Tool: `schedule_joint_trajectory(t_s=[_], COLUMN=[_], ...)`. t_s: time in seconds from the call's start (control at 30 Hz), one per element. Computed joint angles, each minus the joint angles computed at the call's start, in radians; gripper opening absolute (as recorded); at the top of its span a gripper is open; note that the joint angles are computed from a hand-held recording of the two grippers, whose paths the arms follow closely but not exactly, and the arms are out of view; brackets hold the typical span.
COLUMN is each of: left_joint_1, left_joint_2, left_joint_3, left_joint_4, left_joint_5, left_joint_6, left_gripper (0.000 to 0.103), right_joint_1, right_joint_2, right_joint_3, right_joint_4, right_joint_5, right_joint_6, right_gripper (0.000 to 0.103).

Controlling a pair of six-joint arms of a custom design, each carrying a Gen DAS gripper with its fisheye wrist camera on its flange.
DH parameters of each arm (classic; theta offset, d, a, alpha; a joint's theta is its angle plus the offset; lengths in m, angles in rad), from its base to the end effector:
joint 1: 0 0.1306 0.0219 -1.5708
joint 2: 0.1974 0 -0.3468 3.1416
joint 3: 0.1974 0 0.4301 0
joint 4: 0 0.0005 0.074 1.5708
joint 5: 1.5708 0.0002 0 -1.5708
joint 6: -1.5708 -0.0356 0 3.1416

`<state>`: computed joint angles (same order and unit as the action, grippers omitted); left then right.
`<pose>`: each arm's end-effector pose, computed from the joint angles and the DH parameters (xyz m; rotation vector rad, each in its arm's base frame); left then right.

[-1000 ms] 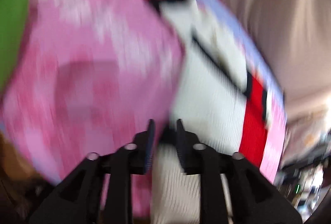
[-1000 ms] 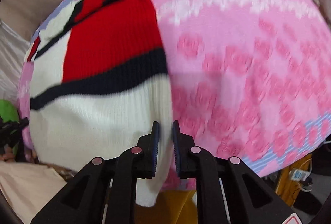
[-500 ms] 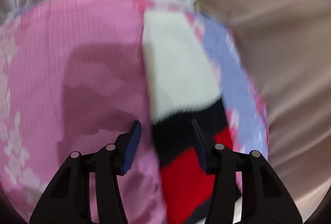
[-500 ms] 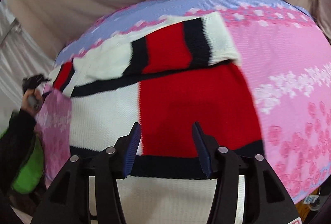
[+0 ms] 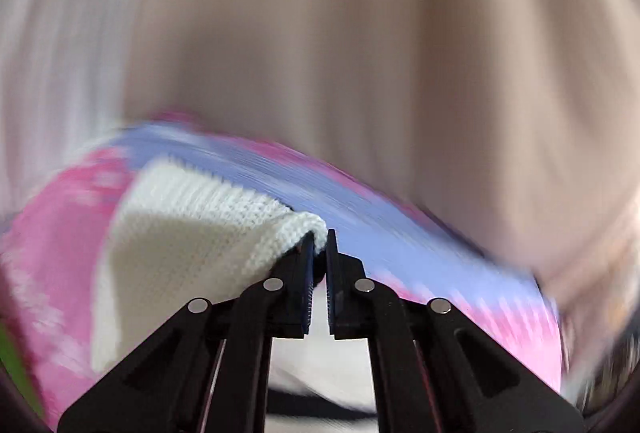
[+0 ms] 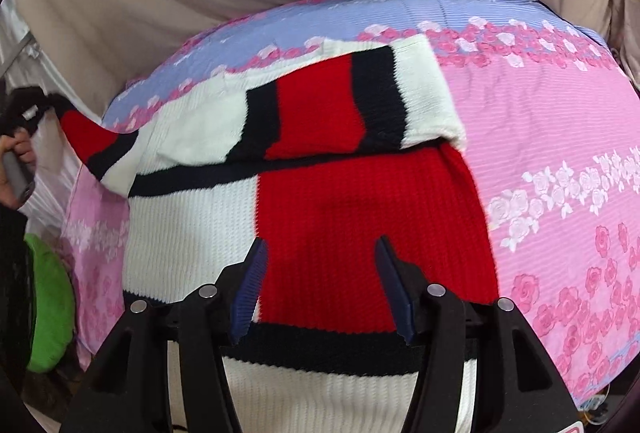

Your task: Fold small clothes

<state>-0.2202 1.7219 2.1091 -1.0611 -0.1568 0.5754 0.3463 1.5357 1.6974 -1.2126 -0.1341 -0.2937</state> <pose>0.6098 -0.1313 0.5507 -0.4803 2.1954 -0.2559 0.5221 0.1929 0.4471 -0.1175 2.6603 0.3924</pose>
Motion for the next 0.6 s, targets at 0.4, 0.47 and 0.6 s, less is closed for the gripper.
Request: schedule_joint_trajectory(t_s=[0.4, 0.47, 0.6], left_joint_1=[-0.178, -0.119, -0.006], left_joint_2=[-0.060, -0.125, -0.157], left_joint_3=[-0.368, -0.455, -0.525], left_joint_4=[-0.033, 0.006, 0.068], left_joint_5=[0.215, 0.209, 0.230], left_joint_6=[0.241, 0.325, 0.479], left_gripper=[0.050, 0.050, 0.050], right_joint_1=[-0.087, -0.081, -0.023], right_joint_2=[-0.035, -0.012, 0.106], right_joint_3=[-0.092, -0.066, 0.082], right_joint_4=[0.086, 0.090, 0.084], right_joint_5=[-0.065, -0.079, -0.022], right_joint_6=[-0.037, -0.023, 0.058], right_gripper=[0.060, 0.061, 0.062])
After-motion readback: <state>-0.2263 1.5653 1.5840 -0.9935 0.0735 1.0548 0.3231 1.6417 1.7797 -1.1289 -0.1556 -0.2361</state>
